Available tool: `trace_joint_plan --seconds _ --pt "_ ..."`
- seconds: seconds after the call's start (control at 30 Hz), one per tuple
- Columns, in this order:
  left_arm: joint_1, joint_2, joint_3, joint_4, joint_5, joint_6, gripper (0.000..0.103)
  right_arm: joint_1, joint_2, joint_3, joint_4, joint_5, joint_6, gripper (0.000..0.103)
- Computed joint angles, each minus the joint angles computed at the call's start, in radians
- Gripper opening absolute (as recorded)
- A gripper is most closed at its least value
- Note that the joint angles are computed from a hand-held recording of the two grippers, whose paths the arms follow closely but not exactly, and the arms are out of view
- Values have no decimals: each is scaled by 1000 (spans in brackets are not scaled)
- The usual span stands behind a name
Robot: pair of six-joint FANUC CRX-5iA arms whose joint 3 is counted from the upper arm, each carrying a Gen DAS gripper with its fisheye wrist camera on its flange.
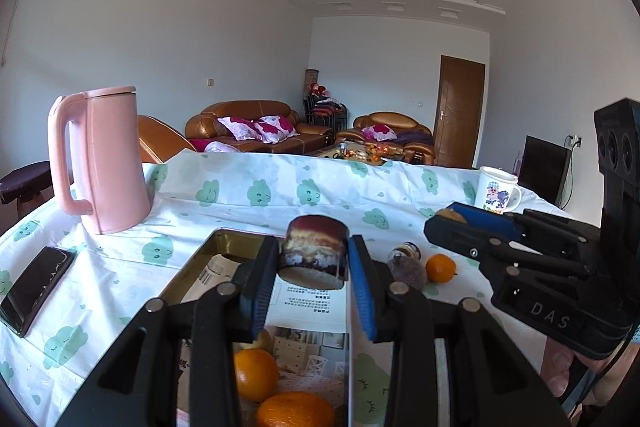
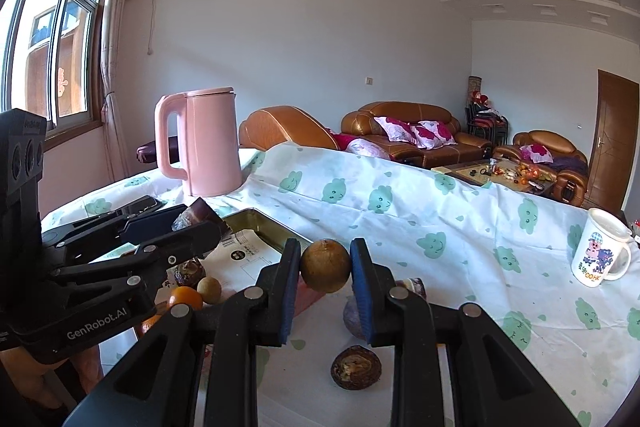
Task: Organize fruits
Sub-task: 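Carry the cake with the left tool while the right tool carries the kiwi toward the box, then open both tools to drop the cake and kiwi into the tin box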
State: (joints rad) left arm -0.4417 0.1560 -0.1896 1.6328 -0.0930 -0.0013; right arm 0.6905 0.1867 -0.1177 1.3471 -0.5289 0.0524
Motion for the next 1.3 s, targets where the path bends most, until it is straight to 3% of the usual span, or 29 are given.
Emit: trace_joint_plan --seconds 0.17,0.3,0.6,0.9,1.3 --pt "49 -7 -4 -104 -2 108 37 19 41 66 -68 8 87 27" --pt "144 -9 16 -390 -63 386 37 35 74 114 -126 11 154 27" --pt "267 12 97 -798 -189 773 37 66 141 210 -308 5 319 27" --pt "304 26 152 -978 -274 928 37 94 194 299 -463 -41 477 27" --pt "319 46 185 -1067 -354 986 37 108 246 415 -663 -137 664 27"
